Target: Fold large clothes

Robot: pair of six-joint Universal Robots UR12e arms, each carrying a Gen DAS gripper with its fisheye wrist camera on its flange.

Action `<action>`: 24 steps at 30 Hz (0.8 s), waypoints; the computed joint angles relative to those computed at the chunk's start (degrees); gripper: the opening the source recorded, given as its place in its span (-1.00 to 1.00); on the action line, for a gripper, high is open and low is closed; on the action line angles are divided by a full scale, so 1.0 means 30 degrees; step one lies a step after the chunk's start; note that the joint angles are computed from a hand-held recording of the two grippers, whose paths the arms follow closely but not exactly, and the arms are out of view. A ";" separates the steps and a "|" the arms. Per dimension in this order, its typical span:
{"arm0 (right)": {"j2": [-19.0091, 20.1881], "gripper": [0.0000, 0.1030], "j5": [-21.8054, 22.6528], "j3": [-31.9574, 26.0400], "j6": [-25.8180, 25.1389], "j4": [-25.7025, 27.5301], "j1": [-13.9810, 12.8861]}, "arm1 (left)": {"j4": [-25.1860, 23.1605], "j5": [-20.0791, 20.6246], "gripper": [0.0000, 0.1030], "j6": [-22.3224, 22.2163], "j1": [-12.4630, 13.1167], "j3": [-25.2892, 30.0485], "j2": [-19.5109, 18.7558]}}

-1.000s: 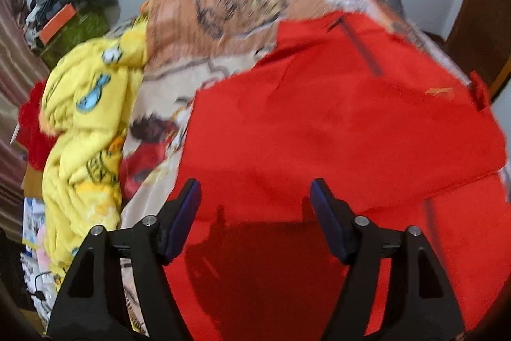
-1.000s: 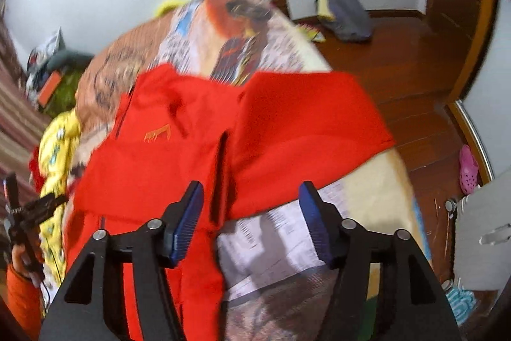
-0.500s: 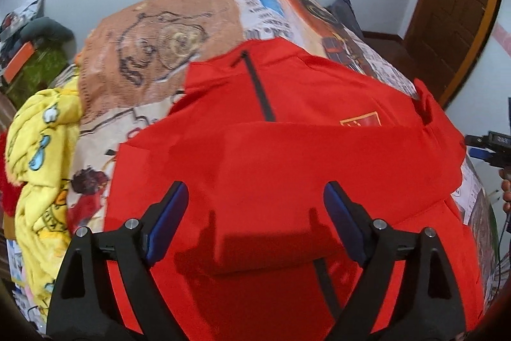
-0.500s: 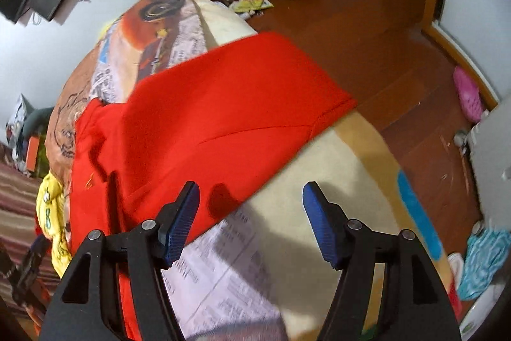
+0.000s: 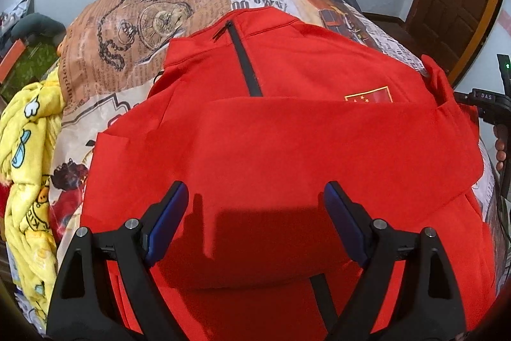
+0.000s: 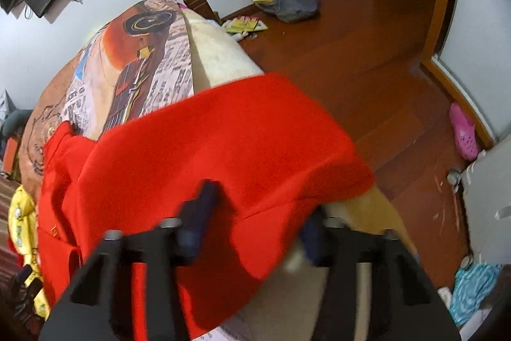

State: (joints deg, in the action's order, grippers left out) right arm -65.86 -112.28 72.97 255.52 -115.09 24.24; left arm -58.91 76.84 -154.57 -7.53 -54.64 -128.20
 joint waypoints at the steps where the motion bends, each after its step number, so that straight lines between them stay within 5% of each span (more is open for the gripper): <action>1: 0.0054 -0.78 -0.0070 -0.0128 -0.0200 -0.0009 -0.0002 | -0.0034 0.0008 0.68 -0.0041 0.0029 -0.0003 0.0003; 8: 0.0194 -0.83 -0.2510 -0.1481 -0.0696 0.0937 0.0719 | 0.0636 -0.0090 0.68 0.0072 0.0212 -0.0681 0.0524; 16: 0.1748 -0.85 -0.5704 -0.5848 -0.4378 0.2088 0.1978 | 0.1606 -0.1073 0.68 0.0037 0.0659 -0.1660 0.1444; 20: 0.3190 -0.85 -0.6039 -0.8376 -0.7428 0.1647 0.2451 | 0.2237 -0.1434 0.68 0.0123 0.0949 -0.2234 0.1927; 24: 0.4634 -0.85 -0.4628 -1.0317 -0.9540 0.0994 0.2723 | 0.2545 -0.1547 0.68 0.0306 0.1274 -0.2652 0.2252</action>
State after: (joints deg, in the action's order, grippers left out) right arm -51.96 -126.16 42.02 226.90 -112.11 32.40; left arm -51.28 72.20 -153.65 -3.71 -62.59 -121.45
